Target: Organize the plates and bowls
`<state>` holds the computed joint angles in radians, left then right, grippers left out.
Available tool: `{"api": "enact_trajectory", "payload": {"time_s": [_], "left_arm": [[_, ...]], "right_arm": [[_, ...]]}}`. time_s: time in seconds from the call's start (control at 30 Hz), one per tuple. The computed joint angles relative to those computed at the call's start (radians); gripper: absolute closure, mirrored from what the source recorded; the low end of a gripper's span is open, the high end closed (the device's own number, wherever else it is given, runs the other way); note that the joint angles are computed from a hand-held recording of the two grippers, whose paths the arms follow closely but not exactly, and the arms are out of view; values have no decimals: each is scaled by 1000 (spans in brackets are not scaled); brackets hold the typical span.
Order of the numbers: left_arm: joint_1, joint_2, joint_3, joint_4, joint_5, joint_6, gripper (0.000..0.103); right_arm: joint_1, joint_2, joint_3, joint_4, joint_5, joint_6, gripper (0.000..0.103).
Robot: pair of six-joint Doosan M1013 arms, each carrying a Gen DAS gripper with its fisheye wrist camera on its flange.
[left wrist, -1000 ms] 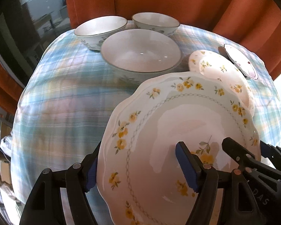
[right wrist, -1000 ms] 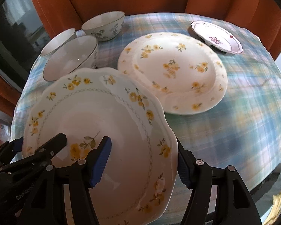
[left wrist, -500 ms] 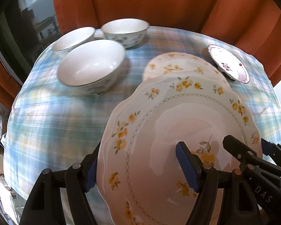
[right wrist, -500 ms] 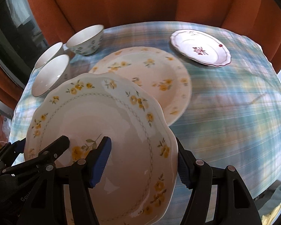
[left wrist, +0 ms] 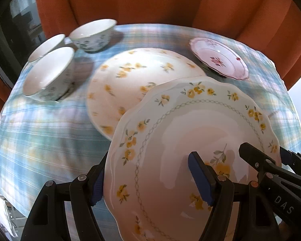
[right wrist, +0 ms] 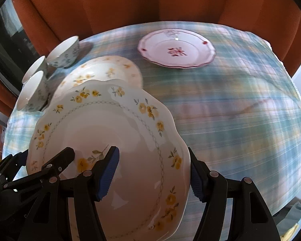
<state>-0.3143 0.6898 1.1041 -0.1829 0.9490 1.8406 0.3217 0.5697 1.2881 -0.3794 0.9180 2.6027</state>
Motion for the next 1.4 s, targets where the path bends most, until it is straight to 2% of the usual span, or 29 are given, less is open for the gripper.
{"api": "enact_trajectory", "payload": {"time_s": [0.37, 0.63, 0.83, 1.1, 1.3, 1.4], "left_arm": [[-63, -2, 25, -5, 25, 8, 29], [-94, 17, 6, 40, 57, 11, 29], [-98, 43, -21, 50, 97, -27, 28], [-94, 46, -21, 35, 96, -34, 28], [-88, 36, -13, 17, 98, -8, 26], [-81, 24, -4, 3, 93, 13, 24]], "right_arm": [[-42, -74, 137, -6, -16, 35, 34], [-77, -84, 177, 50, -11, 26, 34], [-95, -68, 170, 108, -11, -25, 34], [-93, -58, 159, 94, 5, -58, 34], [-97, -79, 189, 110, -41, -29, 34], [-90, -85, 190, 96, -35, 1, 32]]}}
